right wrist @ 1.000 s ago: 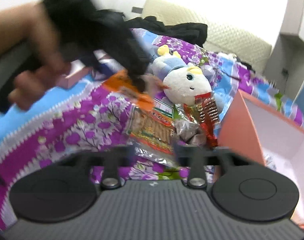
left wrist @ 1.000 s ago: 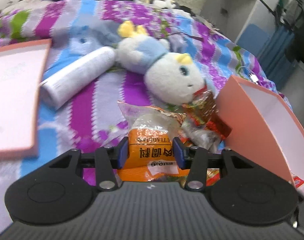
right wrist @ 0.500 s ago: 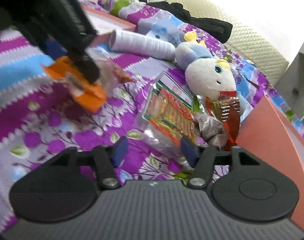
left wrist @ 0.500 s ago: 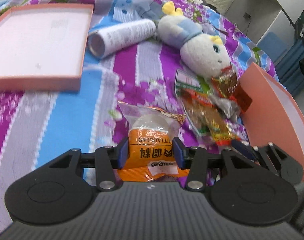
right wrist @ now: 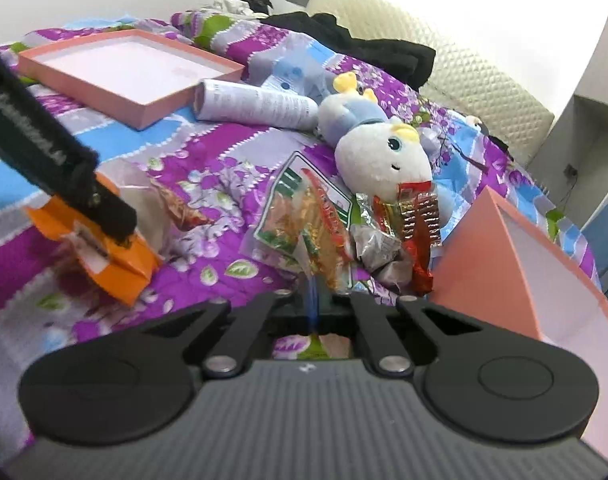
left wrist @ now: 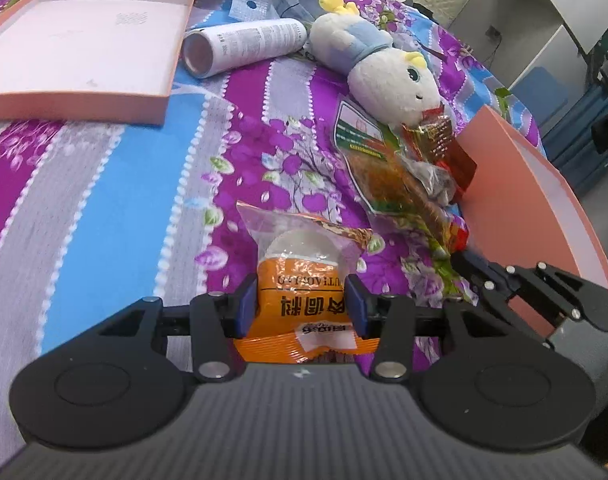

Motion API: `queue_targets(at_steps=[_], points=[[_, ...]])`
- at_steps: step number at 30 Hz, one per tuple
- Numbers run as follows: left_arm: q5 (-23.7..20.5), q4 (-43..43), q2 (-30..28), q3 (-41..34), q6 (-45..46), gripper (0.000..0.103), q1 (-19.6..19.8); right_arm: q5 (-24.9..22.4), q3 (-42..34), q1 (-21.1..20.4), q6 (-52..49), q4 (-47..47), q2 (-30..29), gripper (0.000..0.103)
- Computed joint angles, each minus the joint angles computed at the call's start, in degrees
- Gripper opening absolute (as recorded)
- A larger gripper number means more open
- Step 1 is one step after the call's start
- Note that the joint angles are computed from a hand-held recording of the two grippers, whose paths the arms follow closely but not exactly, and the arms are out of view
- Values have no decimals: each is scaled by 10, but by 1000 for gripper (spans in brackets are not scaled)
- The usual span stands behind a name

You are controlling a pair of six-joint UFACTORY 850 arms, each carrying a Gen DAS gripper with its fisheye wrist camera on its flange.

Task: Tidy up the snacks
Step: 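Grasp the red-labelled stick-snack packet with the right tool while the left tool holds the orange bag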

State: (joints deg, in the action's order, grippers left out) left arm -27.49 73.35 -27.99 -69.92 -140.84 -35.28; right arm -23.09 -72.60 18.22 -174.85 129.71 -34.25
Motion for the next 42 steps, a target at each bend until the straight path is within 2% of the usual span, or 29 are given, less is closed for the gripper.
queue_targets(at_steps=[4,12,16,19,20,21,22,23,24,27,31,37,40,42], points=[[-6,-29,14,11,27,52,-15,-11,44,-12,95,-93,41,3],[-29,-74,37,29,68,52,-43,-17,139,-32,185,-205,124,3],[-23,-99,37,35,99,52,-40,-18,156,-42,260,-266,138,3],[-17,-106,34,36,105,57,-36,-28,152,-49,327,-301,134,9],[-17,-112,33,36,106,66,-35,-28,148,-50,349,-315,131,16],[-15,-111,33,36,101,77,-34,-32,143,-52,378,-335,128,38],[-9,-105,35,39,91,81,-32,-38,138,-54,409,-353,125,52],[0,-99,37,44,83,84,-30,-47,137,-57,424,-358,124,75],[12,-96,40,48,80,84,-28,-61,135,-60,433,-360,122,87],[23,-97,42,50,85,85,-27,-111,121,-70,484,-402,114,89],[13,-90,40,49,84,85,-32,-128,103,-72,538,-394,101,89],[17,-35,37,55,24,85,-26,-90,51,-59,675,-445,52,89],[36,5,29,53,7,83,-21,-45,37,-40,687,-460,35,89],[30,-22,17,40,46,82,-19,-34,33,-34,691,-469,29,89]])
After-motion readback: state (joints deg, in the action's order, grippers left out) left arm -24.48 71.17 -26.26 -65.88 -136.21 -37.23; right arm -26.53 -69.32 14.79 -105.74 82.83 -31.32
